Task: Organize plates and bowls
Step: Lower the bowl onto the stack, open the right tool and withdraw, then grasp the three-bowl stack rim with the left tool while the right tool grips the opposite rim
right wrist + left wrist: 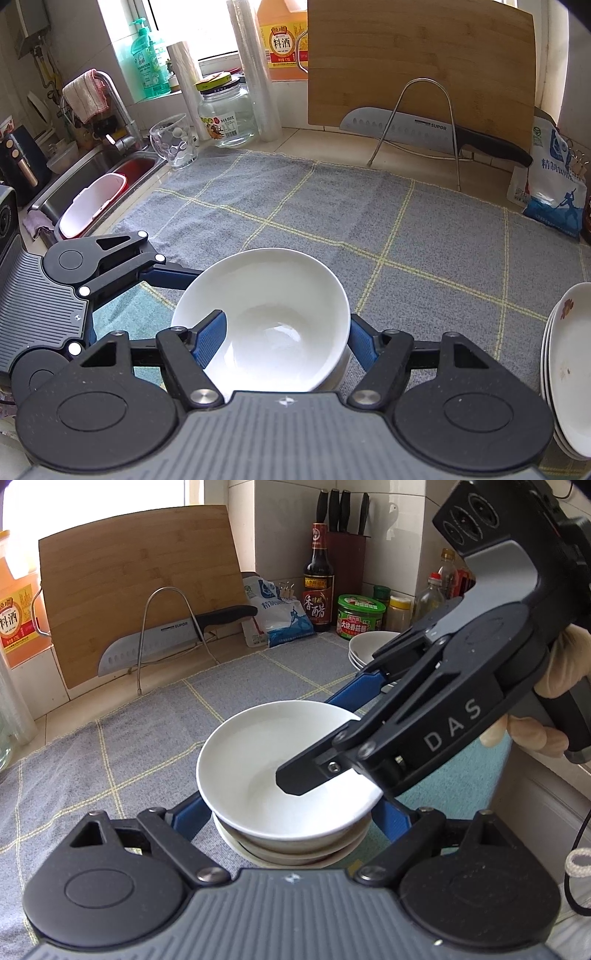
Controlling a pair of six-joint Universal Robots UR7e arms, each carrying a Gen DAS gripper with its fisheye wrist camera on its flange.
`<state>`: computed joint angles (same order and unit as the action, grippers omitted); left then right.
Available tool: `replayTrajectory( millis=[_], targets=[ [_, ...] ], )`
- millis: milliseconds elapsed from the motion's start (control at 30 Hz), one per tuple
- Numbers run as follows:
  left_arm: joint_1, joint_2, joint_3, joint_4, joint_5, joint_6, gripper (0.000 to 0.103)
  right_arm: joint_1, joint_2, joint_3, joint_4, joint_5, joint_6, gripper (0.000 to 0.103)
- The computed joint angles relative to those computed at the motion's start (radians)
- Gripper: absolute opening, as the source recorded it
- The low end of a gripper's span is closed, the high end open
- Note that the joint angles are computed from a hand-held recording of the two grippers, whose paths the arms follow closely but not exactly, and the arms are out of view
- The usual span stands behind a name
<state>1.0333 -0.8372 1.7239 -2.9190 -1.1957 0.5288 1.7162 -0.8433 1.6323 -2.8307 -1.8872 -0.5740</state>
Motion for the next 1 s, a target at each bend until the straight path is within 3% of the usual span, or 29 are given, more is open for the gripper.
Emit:
replayTrajectory(
  millis=[133,300,633,1000],
  targets=[
    [0.002,0.004,-0.007,0.009,-0.001,0.004,0.094,0.0,0.007,0.001,-0.009,-0.012,-0.013,0.076],
    [0.005,-0.006,-0.005,0.02,-0.007,0.003,0.096,-0.003,0.005,0.021,-0.053,-0.003,-0.042,0.099],
    [0.01,-0.063,0.034,0.061,-0.018,-0.021,0.096,-0.004,-0.014,0.094,-0.156,-0.021,-0.071,0.103],
    [0.052,-0.071,0.0,0.14,-0.057,0.046,0.096,0.004,-0.059,0.167,-0.252,0.005,-0.091,0.103]
  ],
)
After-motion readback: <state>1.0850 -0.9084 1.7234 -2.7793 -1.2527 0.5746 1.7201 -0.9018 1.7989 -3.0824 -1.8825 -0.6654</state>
